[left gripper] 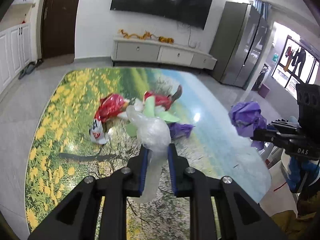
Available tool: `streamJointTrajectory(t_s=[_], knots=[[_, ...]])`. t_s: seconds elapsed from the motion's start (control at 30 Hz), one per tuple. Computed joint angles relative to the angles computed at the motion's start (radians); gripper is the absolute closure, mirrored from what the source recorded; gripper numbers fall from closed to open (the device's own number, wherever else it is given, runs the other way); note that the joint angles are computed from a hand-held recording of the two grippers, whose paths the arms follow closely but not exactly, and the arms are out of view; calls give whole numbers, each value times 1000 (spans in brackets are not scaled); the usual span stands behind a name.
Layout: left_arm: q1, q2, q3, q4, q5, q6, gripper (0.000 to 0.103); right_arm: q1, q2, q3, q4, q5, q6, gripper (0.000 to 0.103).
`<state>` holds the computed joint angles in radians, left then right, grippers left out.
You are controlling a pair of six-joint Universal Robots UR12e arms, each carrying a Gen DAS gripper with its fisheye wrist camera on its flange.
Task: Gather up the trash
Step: 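Grasp the clear plastic bag with the left tool while the right tool grasps the purple bag, then carry both bags over the bin and open both tools to drop them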
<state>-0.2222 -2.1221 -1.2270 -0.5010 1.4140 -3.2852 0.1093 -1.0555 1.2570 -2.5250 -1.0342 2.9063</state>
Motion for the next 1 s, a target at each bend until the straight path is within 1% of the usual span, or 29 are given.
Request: streamJointTrajectory(t_s=[0.17,0.3,0.47,0.57,0.73,0.83,1.0], knots=[[-7,18,-16,45,-9,14,85,-27,-63,95,-141,-55,93,85],[-12,22,-15,64,-28,21,85,-54,-113,174,-229,-108,170,85],[-20,14,11,53,-49,37,85,-88,-153,246,-324,-177,261,84],[-28,2,38,38,-56,58,85,-105,-164,271,-362,-220,321,84],[-44,-39,121,-22,-82,85,85,-130,-175,306,-394,-283,400,84],[-58,-73,188,-72,-92,115,85,-146,-177,316,-395,-298,433,84],[-91,-153,345,-189,-110,185,85,-172,-166,329,-387,-328,489,84]])
